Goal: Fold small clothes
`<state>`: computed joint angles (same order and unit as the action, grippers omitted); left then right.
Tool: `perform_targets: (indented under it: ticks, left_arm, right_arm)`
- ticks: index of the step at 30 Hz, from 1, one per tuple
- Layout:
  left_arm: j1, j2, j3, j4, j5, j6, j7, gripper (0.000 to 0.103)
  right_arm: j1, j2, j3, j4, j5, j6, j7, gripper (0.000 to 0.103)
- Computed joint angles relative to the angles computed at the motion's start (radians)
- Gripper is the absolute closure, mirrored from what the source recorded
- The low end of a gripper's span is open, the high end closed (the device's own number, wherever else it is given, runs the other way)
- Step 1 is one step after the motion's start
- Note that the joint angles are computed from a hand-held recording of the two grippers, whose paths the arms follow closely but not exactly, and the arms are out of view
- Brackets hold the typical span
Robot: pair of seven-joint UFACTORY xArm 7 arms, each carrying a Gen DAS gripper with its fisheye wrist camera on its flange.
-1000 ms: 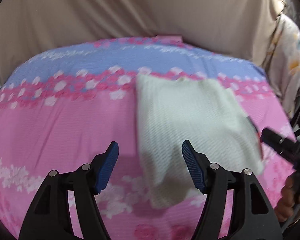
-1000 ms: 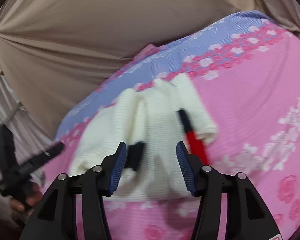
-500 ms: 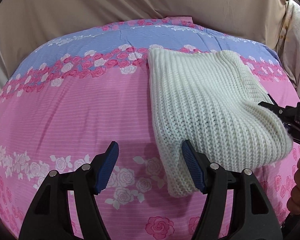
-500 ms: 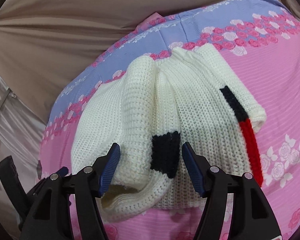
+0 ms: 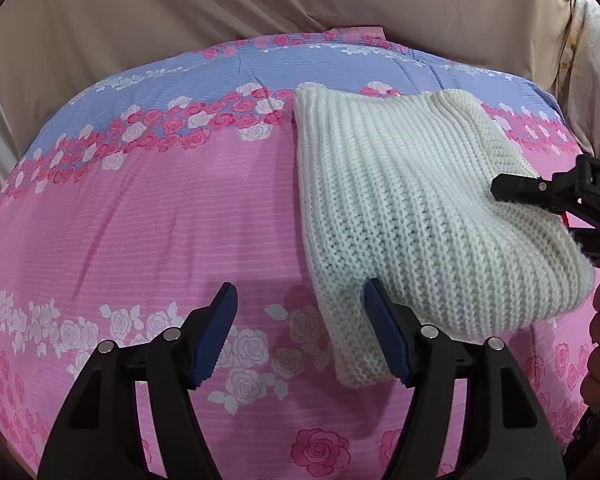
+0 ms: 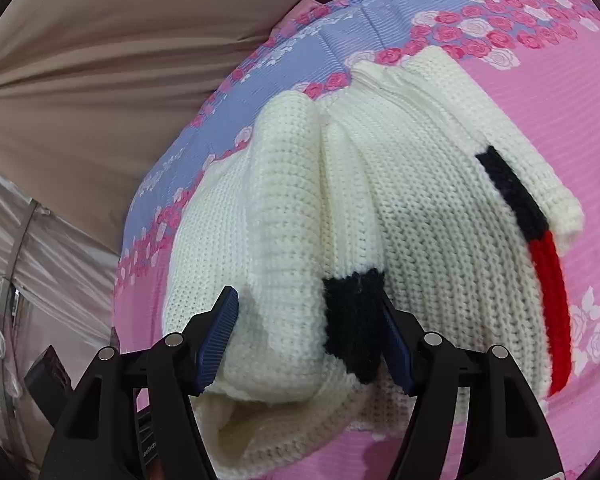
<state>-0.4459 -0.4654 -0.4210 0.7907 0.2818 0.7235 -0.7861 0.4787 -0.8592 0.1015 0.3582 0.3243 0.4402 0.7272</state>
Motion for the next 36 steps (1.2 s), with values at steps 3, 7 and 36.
perform_targets:
  ticks: [3, 7, 36]
  left_arm:
    - [-0.002, -0.001, 0.002, -0.002, -0.001, 0.000, 0.002, 0.039]
    - [-0.010, -0.021, 0.016, -0.009, -0.023, 0.005, 0.012, 0.039]
    - [-0.012, 0.199, -0.029, 0.181, 0.108, -0.056, 0.000, 0.029]
  right_arm:
    - [-0.016, 0.040, 0.021, 0.035, -0.032, 0.020, -0.007, 0.037]
    - [-0.077, 0.090, 0.097, 0.103, -0.128, 0.053, 0.001, 0.079]
    - [-0.173, -0.407, 0.105, -0.076, -0.257, 0.278, -0.024, 0.053]
